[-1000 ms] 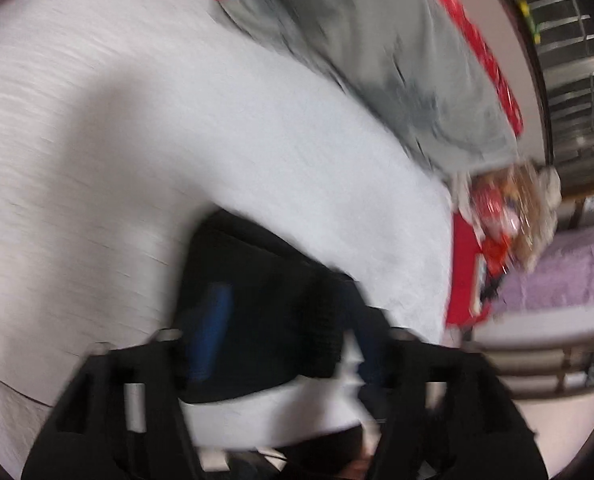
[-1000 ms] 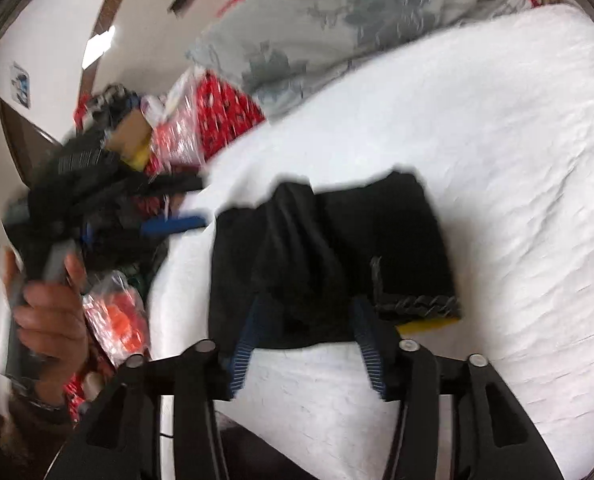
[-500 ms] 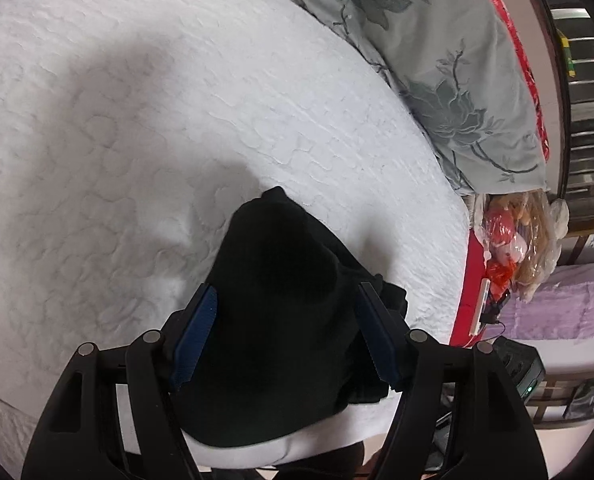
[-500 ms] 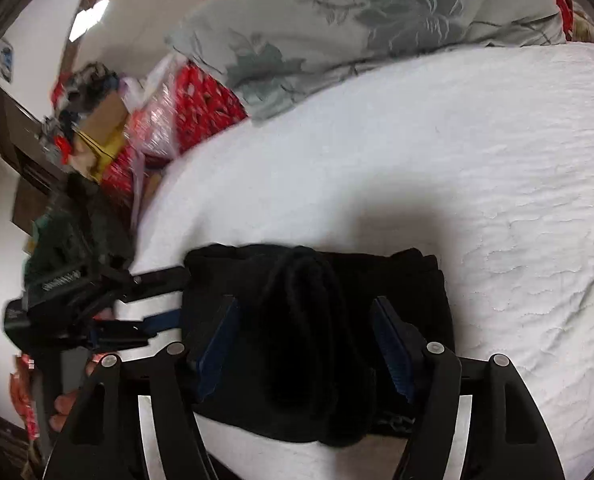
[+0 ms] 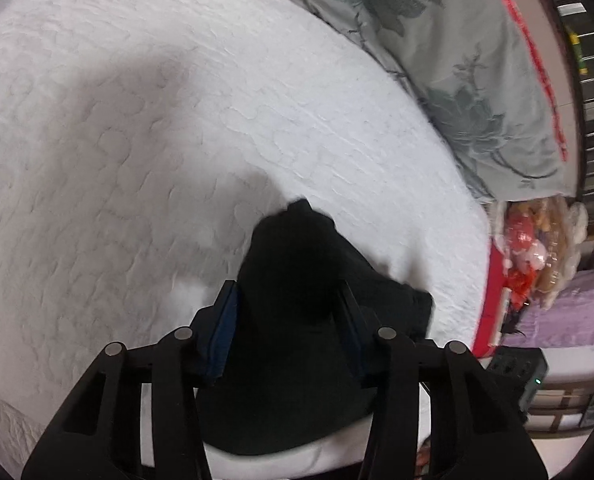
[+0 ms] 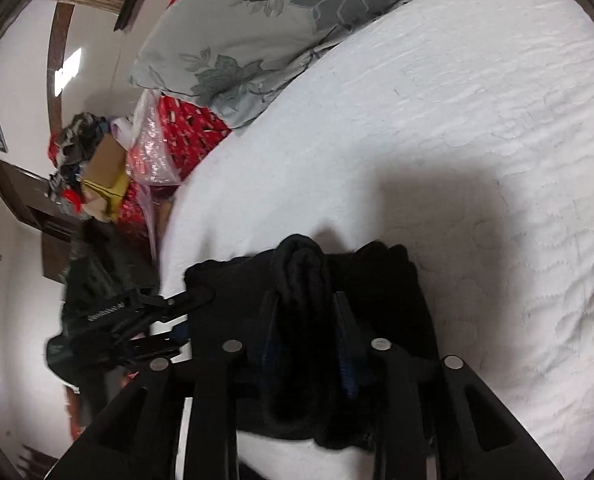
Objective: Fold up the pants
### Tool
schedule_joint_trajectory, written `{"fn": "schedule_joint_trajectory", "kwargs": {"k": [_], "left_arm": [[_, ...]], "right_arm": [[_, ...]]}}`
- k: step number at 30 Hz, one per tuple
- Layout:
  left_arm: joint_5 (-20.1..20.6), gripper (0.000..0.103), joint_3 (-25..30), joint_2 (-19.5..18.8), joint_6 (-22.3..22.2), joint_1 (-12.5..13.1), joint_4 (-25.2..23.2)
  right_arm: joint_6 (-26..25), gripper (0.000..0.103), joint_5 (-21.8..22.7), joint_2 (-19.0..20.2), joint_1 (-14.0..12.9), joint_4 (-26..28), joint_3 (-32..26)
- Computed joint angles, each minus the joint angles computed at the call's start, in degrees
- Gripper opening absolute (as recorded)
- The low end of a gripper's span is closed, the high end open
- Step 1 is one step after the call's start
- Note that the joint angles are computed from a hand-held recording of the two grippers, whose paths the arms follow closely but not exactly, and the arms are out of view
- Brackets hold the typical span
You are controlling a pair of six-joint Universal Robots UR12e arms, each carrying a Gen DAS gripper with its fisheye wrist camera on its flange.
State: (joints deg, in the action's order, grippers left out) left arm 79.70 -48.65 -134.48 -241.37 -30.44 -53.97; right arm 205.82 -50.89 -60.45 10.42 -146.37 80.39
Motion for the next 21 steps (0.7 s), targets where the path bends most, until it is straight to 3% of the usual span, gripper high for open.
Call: {"fn": "schedule_joint_trajectory", "kwargs": {"k": [1, 3, 4, 6, 7, 8, 12, 15, 18, 20, 21], "left_arm": [[-0.29, 0.052, -1.42, 0.69, -0.53, -0.08, 1.90], [0.48, 0.064, -4.58, 2.22, -1.55, -0.70, 5.15], [1.43, 0.064, -5.50, 2.63, -1.32, -1.20, 5.20], [4.14, 0.064, -4.55, 2.18, 0.44, -2.20, 1.35], [5.82, 0.064, -3.23, 1.50, 1.86, -2.72, -1.51], [7.11, 0.064, -1.87, 0.75, 3.39, -3.13, -4.24], [10.78, 0.064, 0.82, -0.32, 6.24, -4.01, -7.83], [9.71, 0.063, -0.66, 1.05, 7.05, -3.58, -5.22], [10.41, 0.063, -3.98, 3.17, 6.35, -3.01, 0.13], [9.14, 0.064, -5.02, 3.78, 5.70, -2.13, 1.85], [7.79, 0.064, -5.13, 3.76, 5.38, -1.73, 2.06]], "right_arm": [[-0.88, 0.047, 0.18, -0.48, -0.13, 0.71, 0.30], [-3.09, 0.056, -0.26, -1.78, -0.25, 1.38, 1.65], [-4.46, 0.056, -0.73, -2.54, -0.24, 1.37, 2.69], [-6.38, 0.044, -3.54, -3.86, 0.02, 0.20, 4.53], [-6.68, 0.029, -4.50, -4.28, 0.07, -0.88, 5.39], [-6.23, 0.025, -4.74, -4.52, 0.01, -1.50, 6.06], [-6.81, 0.023, -6.82, -5.00, 0.08, -0.84, 7.43], [-8.00, 0.029, -5.74, -5.39, -0.08, 1.90, 6.36], [-5.55, 0.034, -2.43, -5.88, -1.23, -0.54, 6.69], [-2.91, 0.058, -2.30, -6.12, -1.87, -2.57, 7.05], [-2.00, 0.059, -2.91, -6.15, -2.07, -3.14, 6.98]]}}
